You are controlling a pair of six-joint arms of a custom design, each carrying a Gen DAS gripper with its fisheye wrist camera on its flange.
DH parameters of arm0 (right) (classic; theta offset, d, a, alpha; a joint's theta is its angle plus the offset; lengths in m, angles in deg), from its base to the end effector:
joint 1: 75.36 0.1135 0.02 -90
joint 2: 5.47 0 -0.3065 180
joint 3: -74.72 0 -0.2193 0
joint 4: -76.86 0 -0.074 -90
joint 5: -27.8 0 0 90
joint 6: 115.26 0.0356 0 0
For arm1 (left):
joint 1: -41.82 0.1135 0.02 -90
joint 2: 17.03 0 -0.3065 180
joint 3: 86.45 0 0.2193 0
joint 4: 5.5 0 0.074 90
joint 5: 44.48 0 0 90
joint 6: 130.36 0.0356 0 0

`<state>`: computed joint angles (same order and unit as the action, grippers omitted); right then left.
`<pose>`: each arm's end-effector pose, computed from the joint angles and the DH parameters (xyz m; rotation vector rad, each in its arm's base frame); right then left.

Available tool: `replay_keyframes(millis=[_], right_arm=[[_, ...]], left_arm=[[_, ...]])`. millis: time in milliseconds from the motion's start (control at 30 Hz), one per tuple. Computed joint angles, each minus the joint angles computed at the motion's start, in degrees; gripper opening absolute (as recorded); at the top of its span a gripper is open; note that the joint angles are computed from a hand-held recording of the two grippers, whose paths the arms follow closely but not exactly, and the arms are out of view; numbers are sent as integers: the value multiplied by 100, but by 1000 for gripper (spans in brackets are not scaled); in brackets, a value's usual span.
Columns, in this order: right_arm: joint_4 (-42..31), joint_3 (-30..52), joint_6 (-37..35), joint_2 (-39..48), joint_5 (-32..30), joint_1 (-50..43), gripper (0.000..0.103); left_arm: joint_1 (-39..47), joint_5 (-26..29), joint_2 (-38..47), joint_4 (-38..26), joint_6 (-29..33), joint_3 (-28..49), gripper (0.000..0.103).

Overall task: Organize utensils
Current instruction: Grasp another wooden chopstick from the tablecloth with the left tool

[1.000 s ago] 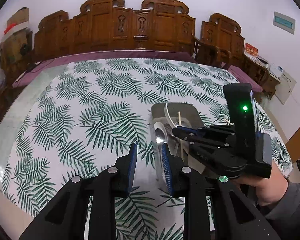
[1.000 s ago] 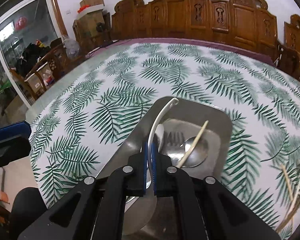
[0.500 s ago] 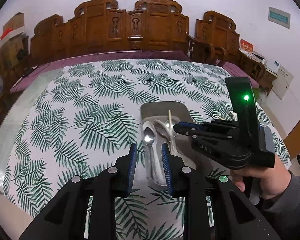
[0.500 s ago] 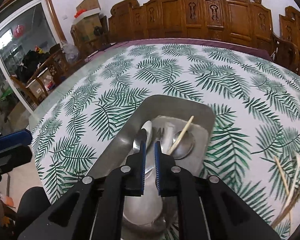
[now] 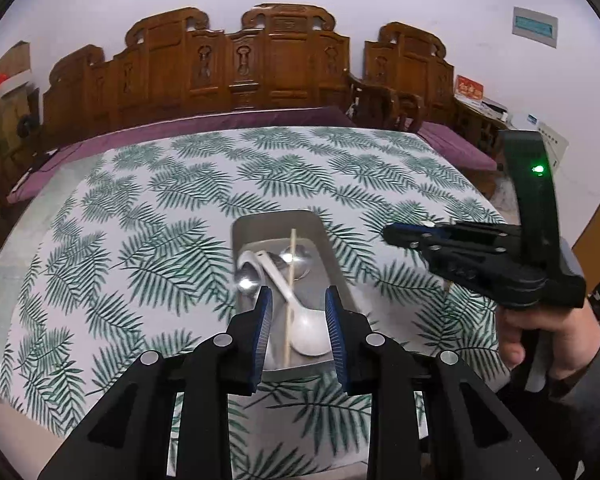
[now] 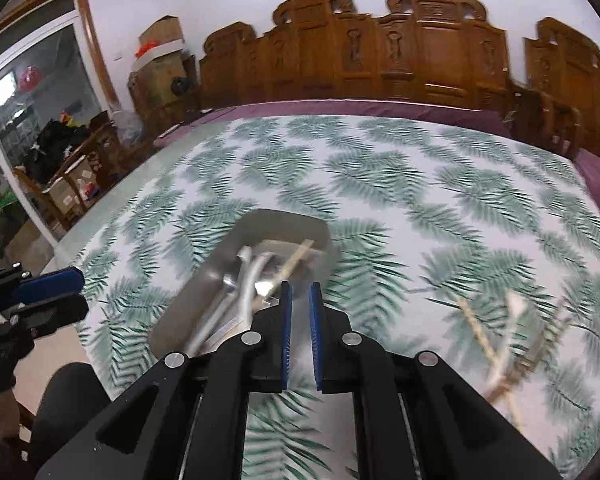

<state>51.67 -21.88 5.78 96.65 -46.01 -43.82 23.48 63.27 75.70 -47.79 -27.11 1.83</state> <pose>0.3205 0.1851 0.2678 0.1295 2.3069 0.2292 0.3072 -0.1133 0.3241 0.7865 2.2411 -0.4115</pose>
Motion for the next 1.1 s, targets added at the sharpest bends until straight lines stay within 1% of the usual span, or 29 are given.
replay_keyframes(millis=[67,100,167,200,233,267,300,333,467,567,733,833,967,1067,1100], right_arm=[[-37,-357,-45,-331,64,-113,12],[-50,-507,-69,-460,103,-151,12],[-91,-784,-109,-692,198,-239,12],[-129,-965,-130,-834,232,-331,12],[-122,-1097,-138,-915,247,-392,12],[-106,-1239,-156,-1006,246,-473,13],[-84,-1443,-170,-1142,244,-573,14],[-66,-1598,-174,-1253,247,-643,14],[198,-2311,-157,-1689,127,-1023,22],[462,-2746,-113,-1846,-12,-1331,27],[622,-3058,-219,-1867,-113,-1667,28],[768,-3257,-243,-1914,-292,-1947,28],[928,-3452,-287,-1927,-462,-2249,28],[1037,-3576,-301,-1937,-571,-2444,28],[1075,-3618,-316,-1939,-603,-2500,28]], left_arm=[[-144,-37,0,39,-47,-30,27],[-191,-51,-5,66,-66,-54,31],[-335,-115,23,121,-127,-71,33],[-394,-147,45,122,-154,-66,39],[-468,-183,78,157,-190,-76,55],[-511,-206,99,205,-201,-90,62],[-575,-231,121,273,-214,-118,64],[-625,-244,171,276,-230,-100,64],[-828,-313,401,288,-335,0,64],[-1044,-377,592,310,-400,83,64],[-1523,-530,983,327,-433,313,64],[-1772,-591,1212,344,-399,471,64],[-2135,-685,1681,251,-360,885,64],[-2370,-692,2008,205,-349,1166,57],[-2420,-697,2086,193,-349,1232,53]])
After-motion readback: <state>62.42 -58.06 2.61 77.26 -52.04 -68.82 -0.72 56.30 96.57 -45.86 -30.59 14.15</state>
